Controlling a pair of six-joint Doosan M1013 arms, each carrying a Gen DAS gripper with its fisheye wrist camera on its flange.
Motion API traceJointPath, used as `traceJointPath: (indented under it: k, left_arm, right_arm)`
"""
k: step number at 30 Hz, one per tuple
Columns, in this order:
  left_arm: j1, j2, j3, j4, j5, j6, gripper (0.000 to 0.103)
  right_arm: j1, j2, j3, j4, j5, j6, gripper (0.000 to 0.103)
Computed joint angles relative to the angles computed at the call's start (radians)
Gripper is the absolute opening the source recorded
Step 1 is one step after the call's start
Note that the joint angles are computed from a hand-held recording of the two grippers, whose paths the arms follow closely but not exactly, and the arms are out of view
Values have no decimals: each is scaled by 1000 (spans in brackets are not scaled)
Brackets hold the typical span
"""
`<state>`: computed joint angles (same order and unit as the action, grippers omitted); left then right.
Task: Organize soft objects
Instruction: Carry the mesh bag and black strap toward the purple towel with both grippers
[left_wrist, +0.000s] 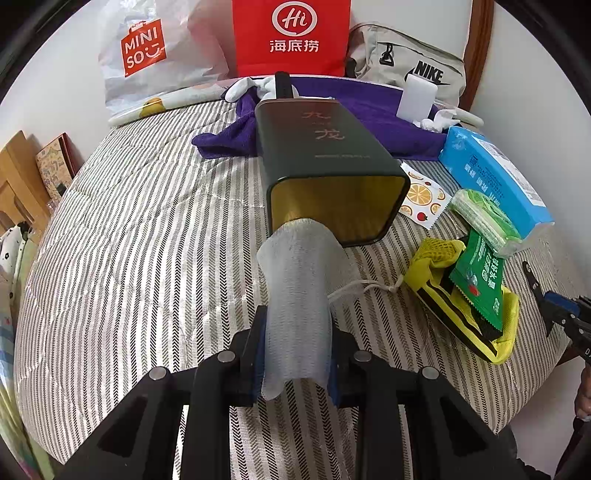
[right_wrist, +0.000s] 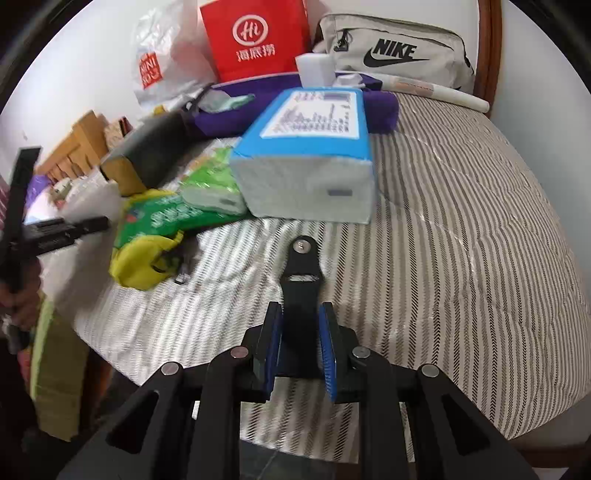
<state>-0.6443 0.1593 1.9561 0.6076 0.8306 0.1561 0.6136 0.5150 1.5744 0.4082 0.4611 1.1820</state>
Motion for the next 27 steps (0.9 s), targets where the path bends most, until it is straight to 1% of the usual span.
traceJointPath:
  k: [3, 5, 6, 7, 8, 11, 14, 16, 19, 20, 22, 25, 27]
  left_arm:
    - [1, -2, -1, -12, 0, 8, 26]
    - [1, -3, 1, -12, -1, 3, 26]
    - [1, -3, 0, -12, 1, 2, 26]
    - [0, -2, -1, -11, 4, 1, 26]
    - [-1, -1, -2, -9, 7, 2, 26]
    - [-2, -2, -1, -6, 7, 1, 26]
    - [-1, -4, 1, -7, -4, -6, 26]
    - [-1, -6, 4, -1, -11, -15, 28]
    - [-7, -5, 6, 19, -8, -28, 28]
    - [-8, -5, 7, 23, -8, -31, 28]
    - [-8, -8, 11, 29, -15, -44, 26]
    - [-3, -18, 19, 16, -22, -61, 18]
    - [1, -30, 27, -8, -45, -56, 16]
  right_arm:
    - [1, 1, 0, 12, -4, -7, 27]
    - [9, 2, 1, -27, -25, 18, 29]
    - [16, 3, 5, -70, -49, 45, 29]
    - [24, 4, 4, -130, -67, 92, 22]
    - [30, 4, 7, -181, -83, 134, 21]
    - [25, 2, 13, -145, -84, 111, 21]
    - [24, 0, 15, -145, -82, 108, 21]
    - [25, 0, 14, -142, -79, 112, 25]
    - [34, 1, 19, -188, -107, 150, 25]
    - [34, 1, 22, -182, -118, 142, 24]
    - [29, 0, 28, -115, -128, 78, 22]
    - [16, -1, 22, -22, -94, 15, 22]
    - [13, -4, 22, -3, -81, 8, 21]
